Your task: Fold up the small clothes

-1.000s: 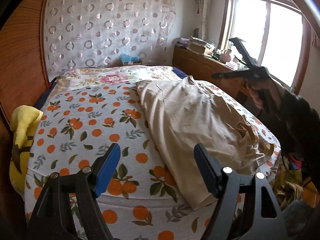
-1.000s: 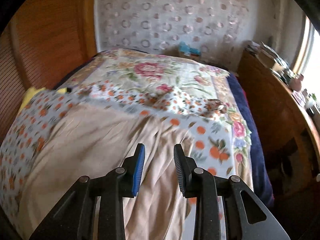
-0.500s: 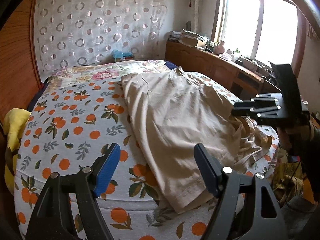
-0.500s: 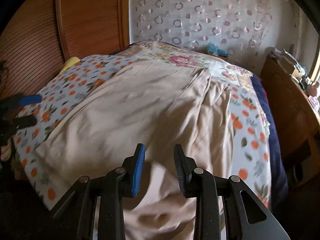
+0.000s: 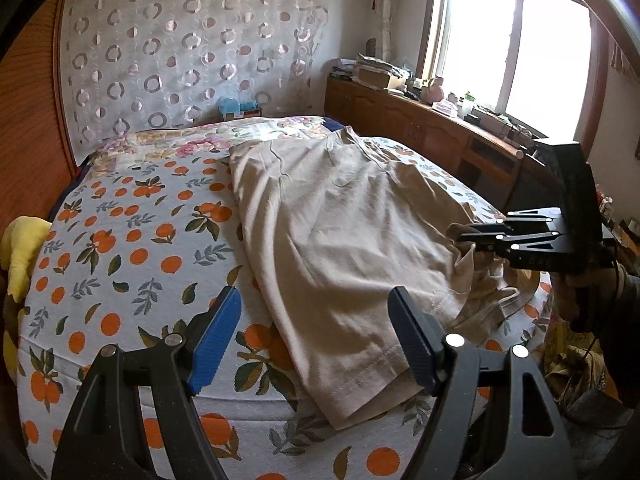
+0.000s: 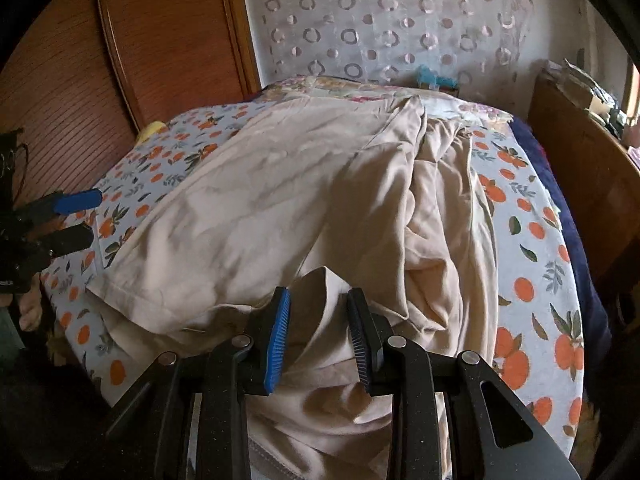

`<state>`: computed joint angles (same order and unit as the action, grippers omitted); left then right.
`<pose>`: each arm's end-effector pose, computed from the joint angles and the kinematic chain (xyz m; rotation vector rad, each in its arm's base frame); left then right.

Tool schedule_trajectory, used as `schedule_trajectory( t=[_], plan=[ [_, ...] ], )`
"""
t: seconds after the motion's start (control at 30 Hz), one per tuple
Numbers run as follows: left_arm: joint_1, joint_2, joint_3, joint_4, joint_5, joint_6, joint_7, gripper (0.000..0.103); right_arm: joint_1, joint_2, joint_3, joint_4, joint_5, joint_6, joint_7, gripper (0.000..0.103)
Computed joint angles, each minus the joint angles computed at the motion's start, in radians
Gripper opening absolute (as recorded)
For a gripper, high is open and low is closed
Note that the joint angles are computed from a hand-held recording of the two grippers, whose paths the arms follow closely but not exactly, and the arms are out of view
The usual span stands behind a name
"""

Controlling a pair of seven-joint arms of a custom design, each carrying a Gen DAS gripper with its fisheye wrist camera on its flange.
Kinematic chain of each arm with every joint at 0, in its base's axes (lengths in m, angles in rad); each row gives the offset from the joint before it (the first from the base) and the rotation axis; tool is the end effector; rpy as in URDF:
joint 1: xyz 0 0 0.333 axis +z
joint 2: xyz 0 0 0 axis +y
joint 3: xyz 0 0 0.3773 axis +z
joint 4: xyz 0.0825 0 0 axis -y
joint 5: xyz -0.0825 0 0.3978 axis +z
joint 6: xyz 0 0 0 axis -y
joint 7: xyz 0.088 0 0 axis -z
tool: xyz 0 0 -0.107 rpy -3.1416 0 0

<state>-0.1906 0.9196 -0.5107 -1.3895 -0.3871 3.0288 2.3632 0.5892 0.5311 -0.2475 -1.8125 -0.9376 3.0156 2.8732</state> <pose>0.7362 -0.3958 0.3086 -1.0337 2.4529 -1.2347 0.6462 0.3208 0.3494 -1.7641 1.7379 -0.6438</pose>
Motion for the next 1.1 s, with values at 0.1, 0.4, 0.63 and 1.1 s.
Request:
schedule_trajectory(
  t=[0.1, 0.4, 0.63, 1.1],
  plan=[
    [-0.007, 0.002, 0.006, 0.003, 0.003, -0.002, -0.004, 0.077, 0.093, -0.011, -0.112, -0.028, -0.106, 0.055, 0.137, 0.002],
    [-0.016, 0.008, 0.013, 0.011, 0.006, -0.018, -0.011, 0.077, 0.276, -0.112, -0.268, -0.131, -0.512, -0.013, 0.602, 0.001],
    [-0.034, 0.010, 0.037, 0.021, 0.011, -0.036, -0.026, 0.077, 0.273, -0.215, -0.189, -0.242, -0.564, -0.147, 0.679, 0.001],
    [-0.073, 0.020, 0.094, 0.051, 0.029, -0.077, -0.081, 0.077, 0.128, -0.254, 0.004, -0.254, -0.423, -0.296, 0.544, 0.022]
  ],
)
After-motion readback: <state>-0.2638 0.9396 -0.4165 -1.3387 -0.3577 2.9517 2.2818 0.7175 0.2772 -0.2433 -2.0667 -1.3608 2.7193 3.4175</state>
